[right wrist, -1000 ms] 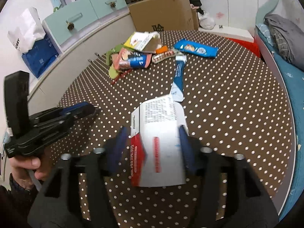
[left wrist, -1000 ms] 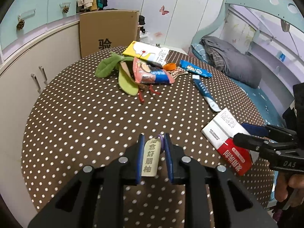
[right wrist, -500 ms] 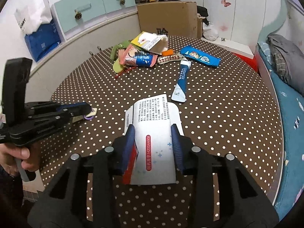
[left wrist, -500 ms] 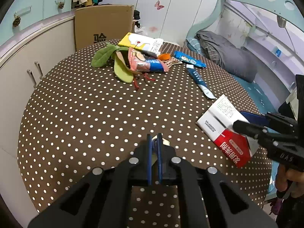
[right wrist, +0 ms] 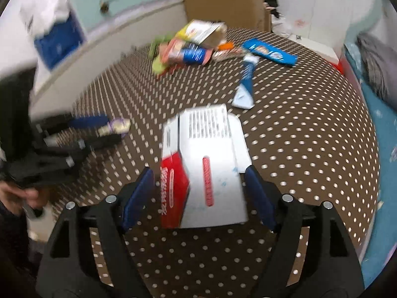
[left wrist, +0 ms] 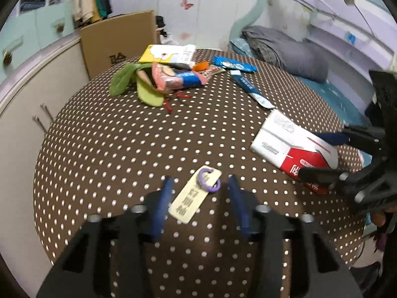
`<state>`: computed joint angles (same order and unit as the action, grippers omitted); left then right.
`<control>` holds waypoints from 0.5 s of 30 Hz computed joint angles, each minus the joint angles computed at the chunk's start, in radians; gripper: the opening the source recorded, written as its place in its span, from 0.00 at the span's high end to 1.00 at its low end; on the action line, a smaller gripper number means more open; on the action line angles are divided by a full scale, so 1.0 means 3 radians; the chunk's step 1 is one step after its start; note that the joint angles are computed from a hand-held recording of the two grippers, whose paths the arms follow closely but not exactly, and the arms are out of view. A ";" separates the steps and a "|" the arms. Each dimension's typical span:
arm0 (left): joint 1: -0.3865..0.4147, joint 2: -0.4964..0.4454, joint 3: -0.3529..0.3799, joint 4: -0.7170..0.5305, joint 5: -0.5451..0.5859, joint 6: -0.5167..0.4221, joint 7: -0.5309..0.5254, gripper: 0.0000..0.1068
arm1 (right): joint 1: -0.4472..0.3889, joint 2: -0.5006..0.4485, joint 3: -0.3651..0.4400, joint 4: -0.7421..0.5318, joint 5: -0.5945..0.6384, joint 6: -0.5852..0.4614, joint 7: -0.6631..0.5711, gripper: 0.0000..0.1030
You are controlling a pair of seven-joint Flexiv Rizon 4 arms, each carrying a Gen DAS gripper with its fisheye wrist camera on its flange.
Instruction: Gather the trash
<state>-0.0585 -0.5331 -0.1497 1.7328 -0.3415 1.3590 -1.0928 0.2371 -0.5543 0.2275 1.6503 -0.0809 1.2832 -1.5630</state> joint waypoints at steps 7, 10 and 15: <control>0.0026 -0.0024 -0.0084 -0.0059 -0.0072 -0.0104 0.0087 0.95 | -0.0228 0.0017 0.0275 0.0002 0.0201 0.0127 -0.0219 0.55; 0.0054 -0.0032 -0.0143 -0.0044 -0.0167 -0.0076 0.0085 0.95 | -0.0219 0.0057 0.0221 0.0025 0.0234 0.0160 -0.0231 0.59; 0.0117 -0.0026 -0.0289 -0.0002 -0.0340 0.0012 0.0126 0.96 | -0.0389 0.0088 0.0419 0.0006 0.0484 0.0214 -0.0430 0.69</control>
